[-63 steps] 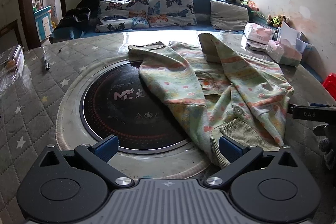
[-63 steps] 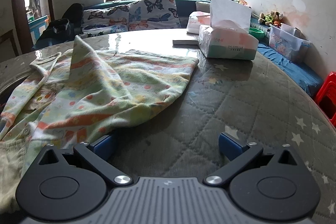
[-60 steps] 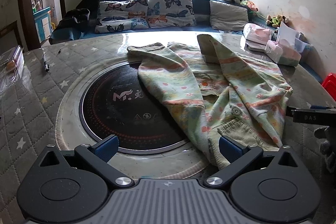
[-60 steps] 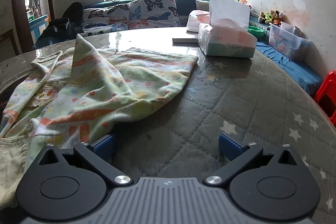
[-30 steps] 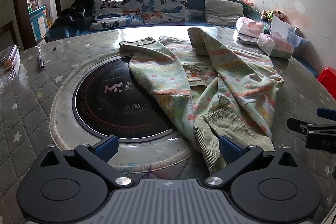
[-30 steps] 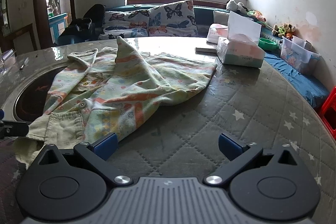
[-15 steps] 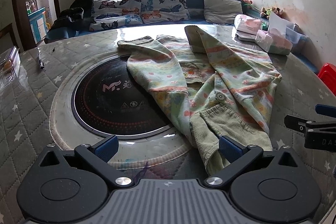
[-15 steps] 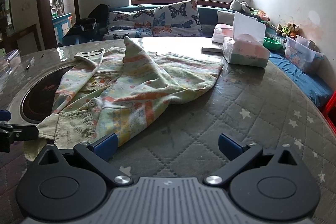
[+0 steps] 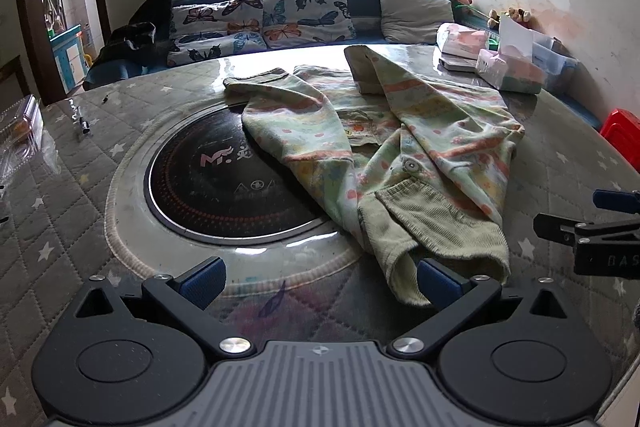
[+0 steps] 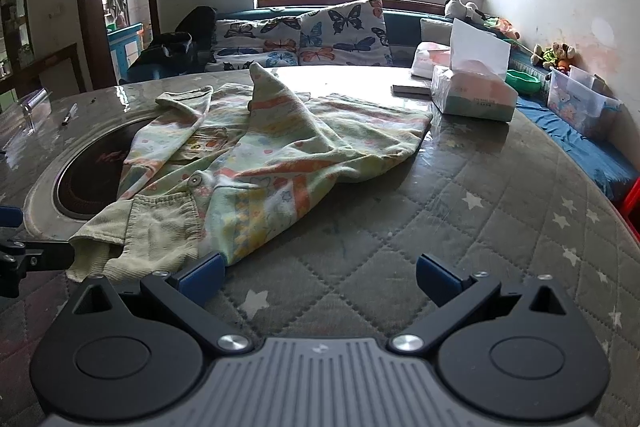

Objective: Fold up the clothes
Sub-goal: 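Move the right tool toward the crumpled light-green patterned shirt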

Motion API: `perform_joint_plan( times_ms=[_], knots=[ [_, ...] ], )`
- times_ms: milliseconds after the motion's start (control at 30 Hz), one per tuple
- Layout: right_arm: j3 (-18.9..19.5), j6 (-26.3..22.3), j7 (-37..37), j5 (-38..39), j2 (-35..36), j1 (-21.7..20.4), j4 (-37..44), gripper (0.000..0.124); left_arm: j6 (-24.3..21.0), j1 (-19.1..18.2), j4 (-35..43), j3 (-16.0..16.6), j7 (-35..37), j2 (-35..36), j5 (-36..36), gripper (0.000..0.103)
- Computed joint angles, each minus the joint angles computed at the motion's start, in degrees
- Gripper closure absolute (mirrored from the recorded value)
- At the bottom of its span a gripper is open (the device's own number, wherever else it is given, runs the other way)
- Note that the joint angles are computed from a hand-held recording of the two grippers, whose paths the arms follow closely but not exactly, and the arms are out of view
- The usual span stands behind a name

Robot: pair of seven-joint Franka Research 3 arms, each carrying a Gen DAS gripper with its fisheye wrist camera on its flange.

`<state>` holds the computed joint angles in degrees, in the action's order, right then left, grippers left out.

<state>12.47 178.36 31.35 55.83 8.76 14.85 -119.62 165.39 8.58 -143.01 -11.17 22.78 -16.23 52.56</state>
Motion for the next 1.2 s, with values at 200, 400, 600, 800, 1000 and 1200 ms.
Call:
perform_joint_plan(
  times_ms=[200,400,600,800,1000,1200],
  knots=[
    [0.6,0.1,-3.8,3.8,-1.1,-0.1,-0.8,0.021,-0.1,-0.2,-1.0,-0.3,-0.1,-1.1,0.2,0.000],
    [-0.3,0.0,-5.8,6.0,-1.7,1.0,-1.0,0.021,-0.5,-0.6,-1.6,-0.5,0.8,-1.6,-0.3,0.000],
    [-0.9,0.1,-6.1,5.4,-1.5,1.8,-0.6,0.021,-0.3,-0.3,-1.5,-0.7,0.8,-1.7,-0.1,0.000],
    [-1.3,0.0,-3.9,2.3,-0.7,2.0,-0.1,0.021,-0.4,0.1,-0.8,-0.5,0.9,-1.3,0.1,0.000],
    [-1.9,-1.3,0.8,-4.9,1.2,2.0,2.3,0.025,-0.8,1.4,1.6,-0.4,-0.6,0.0,2.6,0.000],
    [-2.6,-3.6,6.8,-15.0,5.2,2.0,8.1,0.033,-1.4,1.3,5.4,0.9,-1.1,3.3,4.2,0.000]
  ],
)
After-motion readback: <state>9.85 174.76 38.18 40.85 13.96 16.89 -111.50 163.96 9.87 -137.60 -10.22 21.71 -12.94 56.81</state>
